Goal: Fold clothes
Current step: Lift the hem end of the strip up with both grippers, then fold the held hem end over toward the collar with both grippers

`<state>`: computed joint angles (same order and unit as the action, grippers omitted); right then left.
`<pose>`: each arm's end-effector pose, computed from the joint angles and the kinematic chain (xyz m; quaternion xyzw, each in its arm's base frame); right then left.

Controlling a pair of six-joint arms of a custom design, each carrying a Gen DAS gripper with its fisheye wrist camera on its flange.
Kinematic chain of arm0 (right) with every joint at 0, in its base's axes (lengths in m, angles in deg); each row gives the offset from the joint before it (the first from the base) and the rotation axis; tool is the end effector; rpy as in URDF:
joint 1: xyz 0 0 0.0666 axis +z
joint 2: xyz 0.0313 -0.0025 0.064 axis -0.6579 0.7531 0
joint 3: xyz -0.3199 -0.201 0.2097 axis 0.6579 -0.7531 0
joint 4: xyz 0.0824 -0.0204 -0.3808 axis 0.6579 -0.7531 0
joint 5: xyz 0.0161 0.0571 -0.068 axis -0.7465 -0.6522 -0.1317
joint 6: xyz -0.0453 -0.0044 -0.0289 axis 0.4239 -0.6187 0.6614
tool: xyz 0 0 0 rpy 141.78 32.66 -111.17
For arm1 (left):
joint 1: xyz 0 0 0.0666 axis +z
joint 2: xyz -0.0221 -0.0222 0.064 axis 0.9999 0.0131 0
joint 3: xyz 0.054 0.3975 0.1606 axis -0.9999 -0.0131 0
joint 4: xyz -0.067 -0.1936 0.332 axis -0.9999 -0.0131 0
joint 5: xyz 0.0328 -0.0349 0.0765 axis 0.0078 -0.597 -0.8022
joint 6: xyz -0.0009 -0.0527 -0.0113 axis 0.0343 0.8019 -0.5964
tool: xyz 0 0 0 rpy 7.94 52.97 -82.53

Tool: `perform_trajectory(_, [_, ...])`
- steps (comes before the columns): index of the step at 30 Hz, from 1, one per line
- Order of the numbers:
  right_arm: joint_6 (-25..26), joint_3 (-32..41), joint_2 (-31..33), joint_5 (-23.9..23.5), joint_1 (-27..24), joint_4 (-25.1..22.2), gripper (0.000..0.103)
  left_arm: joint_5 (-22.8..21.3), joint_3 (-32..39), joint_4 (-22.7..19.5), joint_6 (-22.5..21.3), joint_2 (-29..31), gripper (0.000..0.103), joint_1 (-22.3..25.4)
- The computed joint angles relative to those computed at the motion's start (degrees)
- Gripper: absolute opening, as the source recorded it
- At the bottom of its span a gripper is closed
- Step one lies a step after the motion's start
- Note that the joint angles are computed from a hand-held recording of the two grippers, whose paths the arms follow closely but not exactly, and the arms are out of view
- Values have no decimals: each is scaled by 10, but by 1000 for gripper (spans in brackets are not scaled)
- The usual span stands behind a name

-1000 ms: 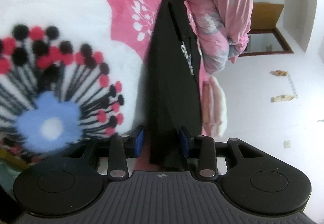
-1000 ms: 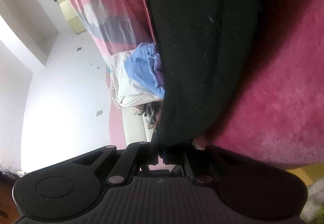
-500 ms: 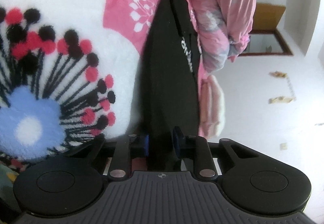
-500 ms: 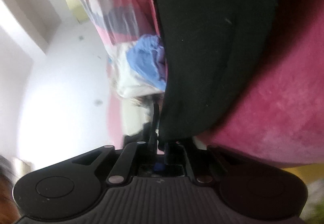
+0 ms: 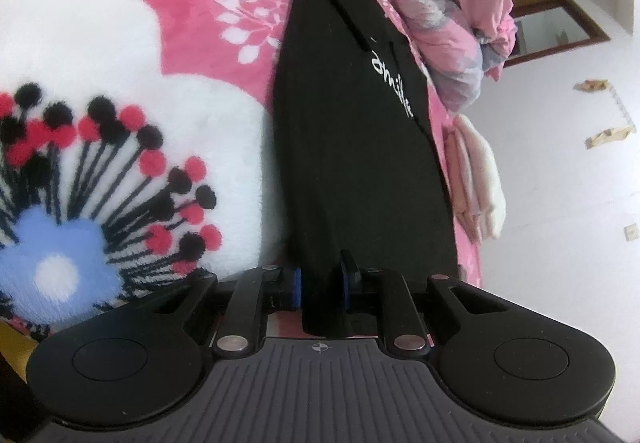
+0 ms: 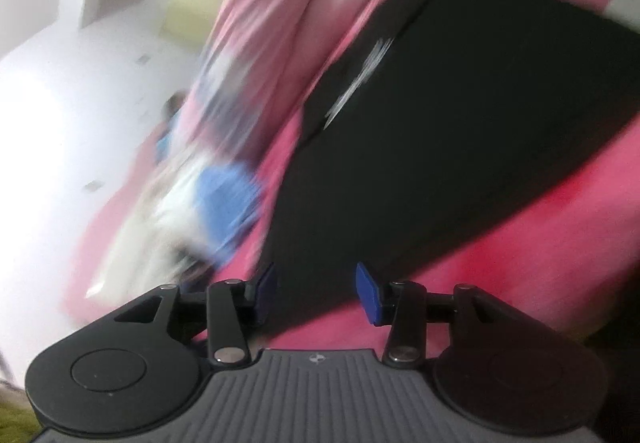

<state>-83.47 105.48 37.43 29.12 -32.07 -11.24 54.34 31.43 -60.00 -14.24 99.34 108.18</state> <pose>0.3156 0.0615 0.3800 0.1921 0.8170 0.3723 0.3962 0.5987 0.1735 0.3489 -0.0102 0.8791 -0.4545 0.1429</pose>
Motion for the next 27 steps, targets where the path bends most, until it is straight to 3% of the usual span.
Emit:
perform_trajectory(4, [105, 22, -36, 137, -43, -108, 47, -19, -12, 22, -1, -13, 18, -3])
perform_trajectory(7, [181, 37, -33, 214, -46, -146, 47, -33, -28, 48, 6, -27, 18, -7])
perform_trajectory(8, [192, 49, -17, 247, -26, -151, 47, -38, -32, 56, 8, -31, 18, -8])
perform_trajectory(10, [229, 56, -4, 278, -19, -160, 47, -45, -39, 68, 10, -38, 17, -10])
perform_trajectory(14, [258, 54, 9, 286, -23, -153, 46, -54, -42, 79, 10, -42, 17, -16])
perform_trajectory(27, [218, 75, 43, 237, -61, -161, 45, -68, -44, 67, -41, -49, 18, -20])
